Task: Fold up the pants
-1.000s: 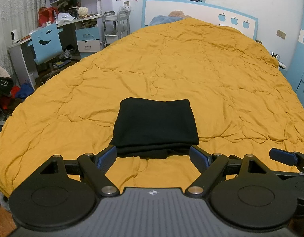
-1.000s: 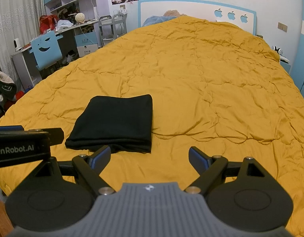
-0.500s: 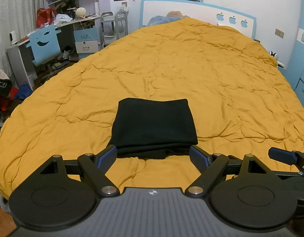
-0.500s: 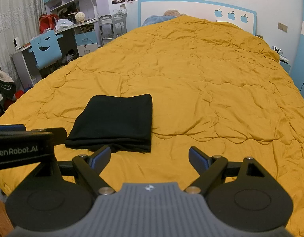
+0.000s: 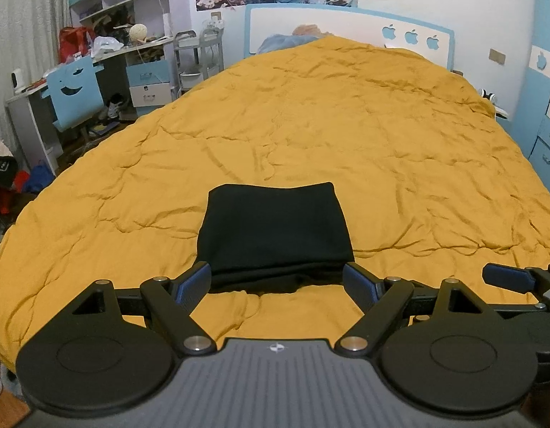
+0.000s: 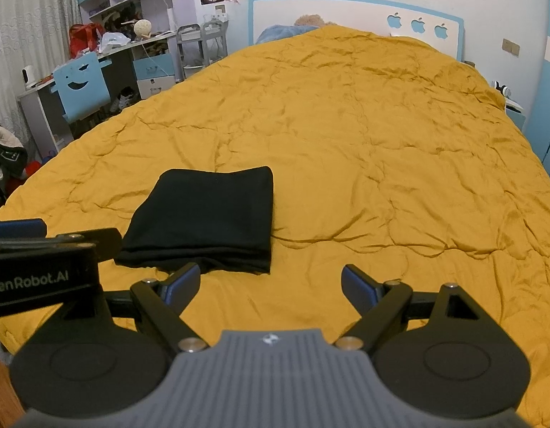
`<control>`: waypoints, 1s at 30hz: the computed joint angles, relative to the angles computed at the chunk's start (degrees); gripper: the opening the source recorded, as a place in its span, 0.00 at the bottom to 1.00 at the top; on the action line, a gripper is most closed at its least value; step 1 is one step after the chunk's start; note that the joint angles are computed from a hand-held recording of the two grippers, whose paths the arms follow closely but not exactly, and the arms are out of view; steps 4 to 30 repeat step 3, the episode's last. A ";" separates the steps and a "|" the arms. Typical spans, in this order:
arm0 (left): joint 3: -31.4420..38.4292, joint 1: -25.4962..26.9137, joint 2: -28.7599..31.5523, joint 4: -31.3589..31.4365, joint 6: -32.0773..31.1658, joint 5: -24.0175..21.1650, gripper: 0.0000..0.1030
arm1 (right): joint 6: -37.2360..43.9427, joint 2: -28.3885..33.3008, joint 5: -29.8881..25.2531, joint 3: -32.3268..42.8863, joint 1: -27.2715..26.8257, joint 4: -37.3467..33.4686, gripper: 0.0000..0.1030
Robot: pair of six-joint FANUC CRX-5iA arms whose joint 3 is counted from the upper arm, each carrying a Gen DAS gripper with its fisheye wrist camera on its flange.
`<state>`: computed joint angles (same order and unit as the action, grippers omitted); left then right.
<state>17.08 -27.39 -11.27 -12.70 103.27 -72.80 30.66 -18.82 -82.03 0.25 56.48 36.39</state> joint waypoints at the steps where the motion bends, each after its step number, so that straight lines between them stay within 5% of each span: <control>1: -0.02 0.07 0.03 0.18 -0.16 0.10 0.95 | 0.06 0.03 0.07 0.07 -0.11 -0.04 0.80; 30: 0.04 0.12 0.15 0.45 -0.44 0.17 0.95 | 0.16 0.06 0.07 0.07 -0.17 -0.01 0.80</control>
